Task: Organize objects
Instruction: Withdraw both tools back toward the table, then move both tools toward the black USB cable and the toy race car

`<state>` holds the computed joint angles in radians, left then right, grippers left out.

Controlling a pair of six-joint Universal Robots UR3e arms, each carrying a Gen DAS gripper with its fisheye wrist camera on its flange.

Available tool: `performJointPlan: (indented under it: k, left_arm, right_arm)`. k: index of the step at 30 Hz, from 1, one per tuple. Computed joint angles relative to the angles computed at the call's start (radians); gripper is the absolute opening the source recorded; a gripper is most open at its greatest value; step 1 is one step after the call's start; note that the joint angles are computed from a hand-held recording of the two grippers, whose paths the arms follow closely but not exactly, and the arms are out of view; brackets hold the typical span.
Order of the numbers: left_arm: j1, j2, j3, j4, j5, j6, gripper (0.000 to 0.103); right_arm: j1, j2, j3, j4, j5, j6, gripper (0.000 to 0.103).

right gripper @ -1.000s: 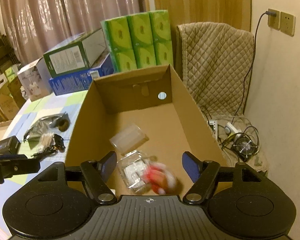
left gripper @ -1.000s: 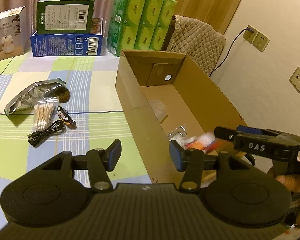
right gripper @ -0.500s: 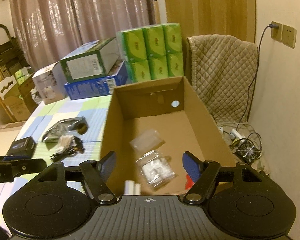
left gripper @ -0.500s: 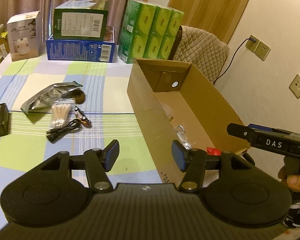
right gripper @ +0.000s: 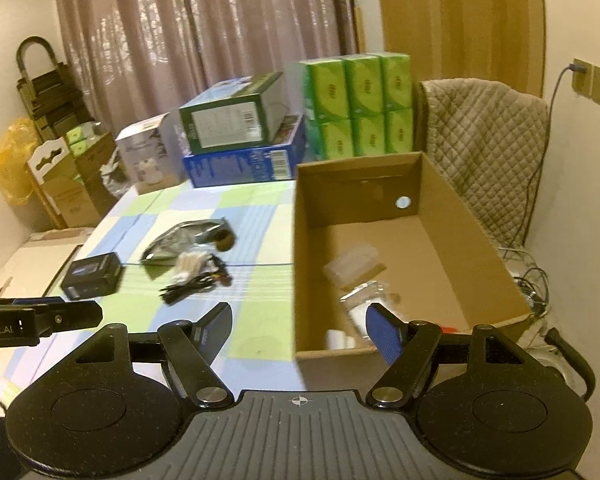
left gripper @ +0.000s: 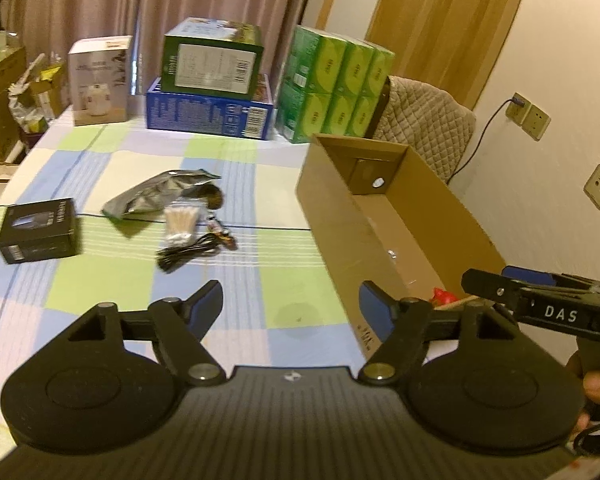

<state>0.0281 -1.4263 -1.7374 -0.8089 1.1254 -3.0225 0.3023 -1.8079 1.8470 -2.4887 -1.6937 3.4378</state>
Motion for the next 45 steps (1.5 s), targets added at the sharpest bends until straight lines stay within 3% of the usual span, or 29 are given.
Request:
performJointPlan:
  k: [10, 17, 27, 45]
  left_arm:
    - [0.232, 0.216, -0.149, -0.123, -0.050, 0.147, 0.084]
    - [0.344, 0.273, -0.177, -0.175, -0.062, 0.214, 0.089]
    - [0.346, 0.268, -0.186, -0.158, -0.040, 0.234, 0.102]
    - [0.347, 0.222, -0.212, -0.127, -0.028, 0.252, 0.102]
  right_arm:
    - [0.142, 0.130, -0.083, -0.032, -0.035, 0.047, 0.072]
    - [0.190, 0.190, -0.115, -0.046, -0.037, 0.055, 0.072]
    - [0.223, 0.240, -0.136, -0.051, -0.036, 0.063, 0.072]
    - [0.223, 0.296, -0.123, -0.077, -0.014, 0.074, 0.072]
